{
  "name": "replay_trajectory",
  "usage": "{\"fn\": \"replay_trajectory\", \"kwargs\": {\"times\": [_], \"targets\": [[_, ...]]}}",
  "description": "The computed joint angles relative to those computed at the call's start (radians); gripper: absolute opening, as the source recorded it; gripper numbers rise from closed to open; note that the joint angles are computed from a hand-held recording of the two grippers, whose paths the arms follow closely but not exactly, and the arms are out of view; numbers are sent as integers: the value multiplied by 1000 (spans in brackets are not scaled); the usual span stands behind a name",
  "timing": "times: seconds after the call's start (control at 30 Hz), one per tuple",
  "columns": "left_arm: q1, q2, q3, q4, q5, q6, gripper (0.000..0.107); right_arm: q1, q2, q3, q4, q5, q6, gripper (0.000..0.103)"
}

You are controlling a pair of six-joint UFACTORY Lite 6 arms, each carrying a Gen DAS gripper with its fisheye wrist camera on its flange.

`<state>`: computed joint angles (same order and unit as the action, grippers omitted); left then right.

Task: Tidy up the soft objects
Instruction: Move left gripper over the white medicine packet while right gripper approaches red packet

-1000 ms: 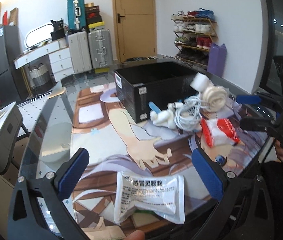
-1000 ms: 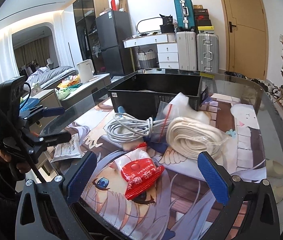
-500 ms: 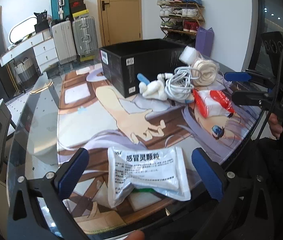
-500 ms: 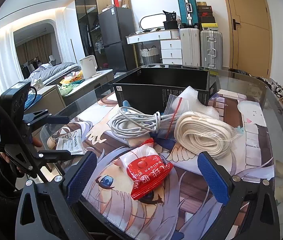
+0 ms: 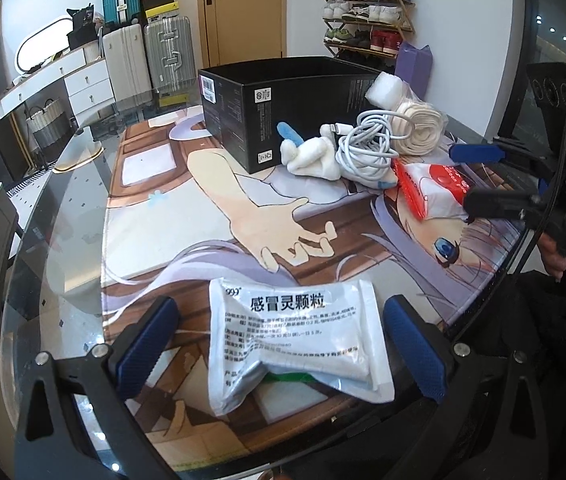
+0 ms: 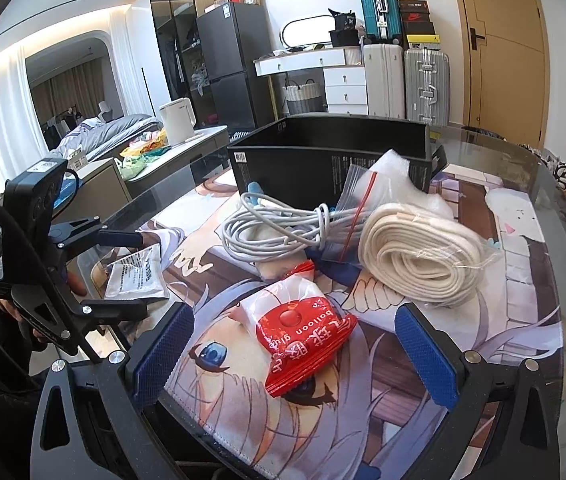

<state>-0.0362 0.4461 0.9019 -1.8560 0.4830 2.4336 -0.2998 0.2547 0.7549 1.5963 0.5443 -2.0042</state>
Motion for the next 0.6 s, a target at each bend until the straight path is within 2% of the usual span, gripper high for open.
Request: {"fn": "replay_trajectory", "kwargs": {"times": [0.3, 0.6], "targets": [[-62, 9, 13, -138, -48, 39, 103, 47, 59, 23, 14, -50, 8, 102], [-40, 10, 20, -66, -31, 8, 103, 51, 60, 10, 35, -52, -18, 102]]}}
